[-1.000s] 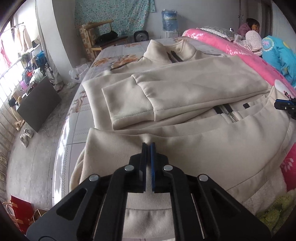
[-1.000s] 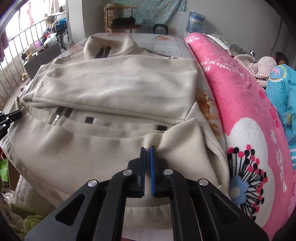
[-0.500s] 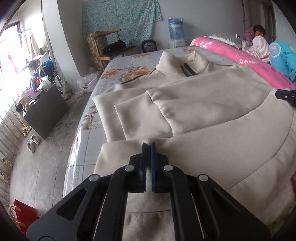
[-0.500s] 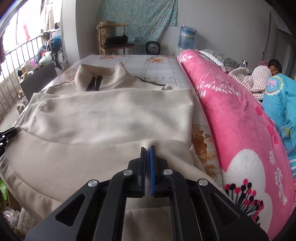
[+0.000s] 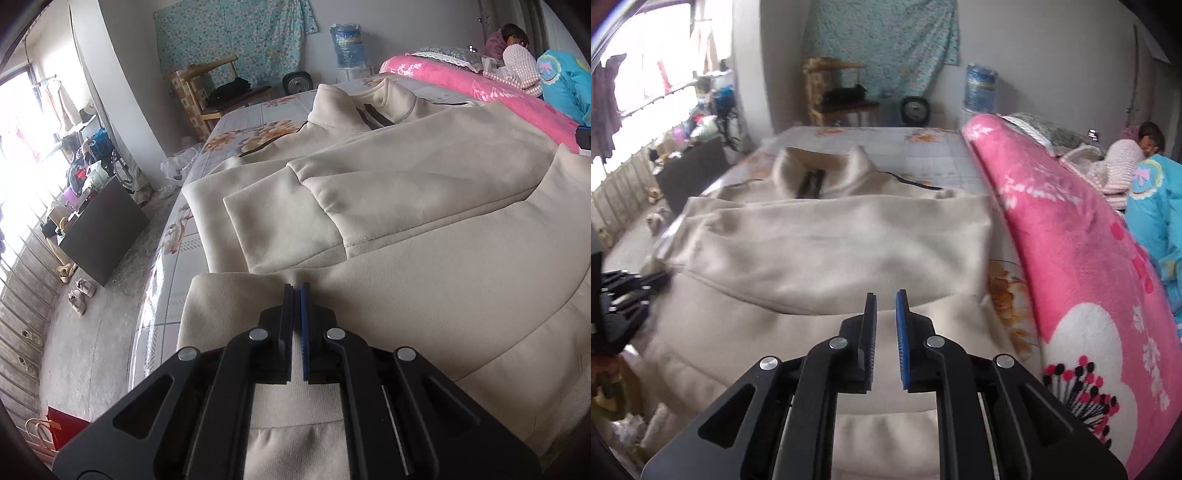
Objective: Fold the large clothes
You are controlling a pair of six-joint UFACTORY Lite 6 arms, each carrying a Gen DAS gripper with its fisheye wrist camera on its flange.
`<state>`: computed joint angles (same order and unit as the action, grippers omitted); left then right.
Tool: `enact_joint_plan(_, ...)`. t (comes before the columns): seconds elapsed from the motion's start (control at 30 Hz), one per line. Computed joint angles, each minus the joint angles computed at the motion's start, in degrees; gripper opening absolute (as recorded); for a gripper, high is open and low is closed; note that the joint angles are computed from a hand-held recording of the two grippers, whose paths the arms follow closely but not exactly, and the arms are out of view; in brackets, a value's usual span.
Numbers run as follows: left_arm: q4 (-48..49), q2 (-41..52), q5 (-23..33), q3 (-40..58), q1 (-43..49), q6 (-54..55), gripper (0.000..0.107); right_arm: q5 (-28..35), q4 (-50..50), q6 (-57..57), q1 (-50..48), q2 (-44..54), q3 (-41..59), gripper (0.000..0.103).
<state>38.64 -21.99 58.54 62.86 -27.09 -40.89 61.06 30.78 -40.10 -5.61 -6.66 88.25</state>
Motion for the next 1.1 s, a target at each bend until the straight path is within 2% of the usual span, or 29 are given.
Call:
enact_joint_plan(0.1, -0.38, -0.01, -0.06, 0.08, 0.14, 0.08, 0.003, 5.80, 4.67, -2.49, 4.96, -1.01, -3.39, 0.012)
enact_joint_plan(0.17, -1.74, -0.33, -0.60, 0.11, 1.11, 0.93, 0.003, 4.72, 3.80, -1.46, 10.33, -1.18, -6.91, 0.012)
enact_joint_plan(0.3, -7.14, -1.07, -2.98, 0.45, 5.30, 4.94, 0.003, -1.92, 1.46, -0.52, 17.11, -0.69, -12.86, 0.011)
enact_joint_plan(0.43, -16.26, -4.67, -5.46, 1.37, 10.88, 13.24, 0.008, 0.18, 2.70, 0.16, 15.96, 1.58, -10.83, 0.006)
enact_joint_plan(0.47, -16.26, -6.89, -5.73, 1.34, 10.30, 13.12, 0.009, -0.17, 3.21, -0.42, 15.75, 1.21, -11.52, 0.006)
enact_joint_plan(0.53, -17.99, -11.41, -6.42, 1.43, 7.95, 14.15, 0.021, -0.99, 4.00, -0.79, 15.66, 0.81, -12.52, 0.006)
enact_joint_plan(0.67, -33.40, -14.24, -8.91, 0.12, 4.91, 20.46, 0.023, -2.23, 5.34, -0.71, 15.68, 0.47, -13.72, 0.006)
enact_joint_plan(0.73, -30.99, -12.60, -9.29, -2.01, -1.76, 15.56, 0.023, -1.73, 5.62, -0.47, 15.30, 0.72, -13.32, 0.006)
enact_joint_plan(0.8, -21.51, -9.05, -7.78, -3.36, -9.80, 5.77, 0.023, -0.19, 4.88, 0.30, 14.72, 1.19, -11.87, 0.006)
enact_joint_plan(0.87, -18.25, -8.61, -7.62, -5.07, -12.15, 0.74, 0.024, 0.80, 3.03, 0.58, 12.80, -0.33, -10.50, 0.006)
enact_joint_plan(1.0, -20.44, -10.64, -8.32, -6.54, -10.66, 1.62, 0.026, 2.47, 1.21, -2.82, 0.71, -2.57, -7.61, 0.010)
enact_joint_plan(1.1, -23.22, -11.37, -9.40, -7.04, -8.61, 3.98, 0.026, -0.13, -3.82, -2.34, -6.34, 0.43, -5.71, 0.010)
